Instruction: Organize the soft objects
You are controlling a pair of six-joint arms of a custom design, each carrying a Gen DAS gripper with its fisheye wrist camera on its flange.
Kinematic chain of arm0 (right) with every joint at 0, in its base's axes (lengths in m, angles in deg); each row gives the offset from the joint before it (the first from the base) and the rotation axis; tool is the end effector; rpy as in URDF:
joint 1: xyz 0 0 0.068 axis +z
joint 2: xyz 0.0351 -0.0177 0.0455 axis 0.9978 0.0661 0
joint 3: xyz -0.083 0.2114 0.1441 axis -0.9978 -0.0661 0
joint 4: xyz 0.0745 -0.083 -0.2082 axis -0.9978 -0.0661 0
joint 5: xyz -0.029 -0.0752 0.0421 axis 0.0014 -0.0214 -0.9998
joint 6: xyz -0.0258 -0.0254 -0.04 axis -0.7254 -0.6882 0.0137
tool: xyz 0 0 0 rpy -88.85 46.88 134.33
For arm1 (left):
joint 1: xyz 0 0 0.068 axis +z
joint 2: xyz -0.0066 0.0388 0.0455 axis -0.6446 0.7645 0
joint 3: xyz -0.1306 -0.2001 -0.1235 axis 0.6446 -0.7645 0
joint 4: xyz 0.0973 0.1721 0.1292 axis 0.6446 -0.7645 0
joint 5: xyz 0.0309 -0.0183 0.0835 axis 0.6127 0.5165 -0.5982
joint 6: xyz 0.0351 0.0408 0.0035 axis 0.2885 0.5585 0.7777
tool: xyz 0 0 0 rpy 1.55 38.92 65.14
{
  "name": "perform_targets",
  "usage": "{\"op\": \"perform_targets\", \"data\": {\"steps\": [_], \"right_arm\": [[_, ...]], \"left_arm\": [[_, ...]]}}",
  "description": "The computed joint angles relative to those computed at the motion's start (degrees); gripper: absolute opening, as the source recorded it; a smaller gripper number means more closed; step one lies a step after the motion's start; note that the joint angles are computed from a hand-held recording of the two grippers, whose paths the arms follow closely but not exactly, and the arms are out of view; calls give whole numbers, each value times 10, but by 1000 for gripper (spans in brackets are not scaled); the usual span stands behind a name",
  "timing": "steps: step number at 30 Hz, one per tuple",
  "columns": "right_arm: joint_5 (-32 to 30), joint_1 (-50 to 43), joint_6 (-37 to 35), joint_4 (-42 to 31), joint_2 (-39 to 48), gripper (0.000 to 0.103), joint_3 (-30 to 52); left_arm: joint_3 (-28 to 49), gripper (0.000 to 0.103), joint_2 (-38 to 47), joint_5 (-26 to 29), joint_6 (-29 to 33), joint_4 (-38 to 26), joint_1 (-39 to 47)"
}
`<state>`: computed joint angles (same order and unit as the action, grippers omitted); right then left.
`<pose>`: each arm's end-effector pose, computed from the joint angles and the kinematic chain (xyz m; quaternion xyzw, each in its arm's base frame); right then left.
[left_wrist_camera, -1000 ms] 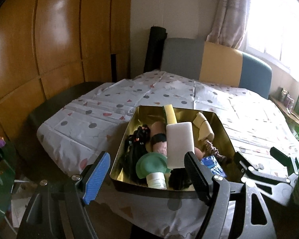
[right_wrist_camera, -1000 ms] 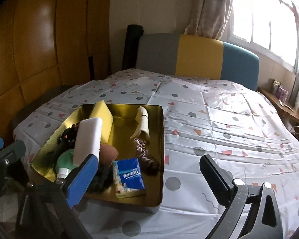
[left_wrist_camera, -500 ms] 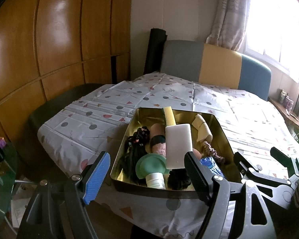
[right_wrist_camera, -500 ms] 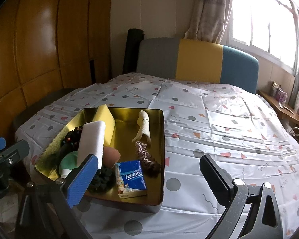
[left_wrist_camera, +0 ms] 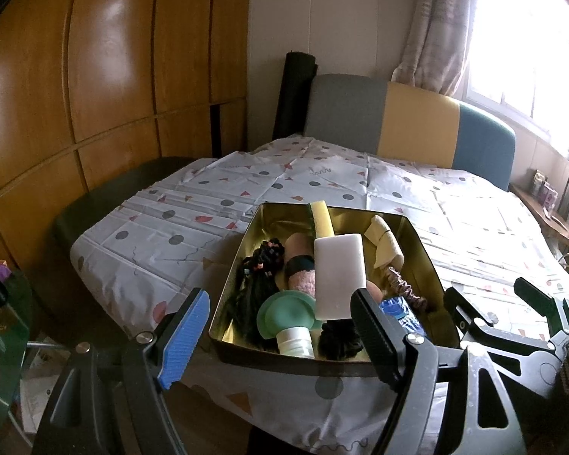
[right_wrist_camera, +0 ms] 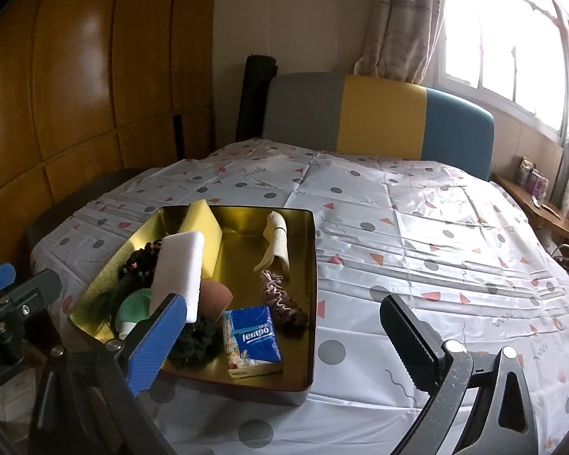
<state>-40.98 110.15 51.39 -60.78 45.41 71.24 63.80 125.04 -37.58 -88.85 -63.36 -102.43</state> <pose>0.2137 0.0885 0.1590 -0.0891 0.8752 0.0577 0.4720 0.1565 -0.2379 0.1803 -0.1226 0.8830 0.0437 0.4510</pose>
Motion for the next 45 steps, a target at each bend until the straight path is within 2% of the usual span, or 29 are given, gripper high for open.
{"op": "perform_targets", "data": {"steps": [45], "right_arm": [[-13,-8,3,11,11,103,-7]], "left_arm": [[-10,78,9,21,8,15,8]]}}
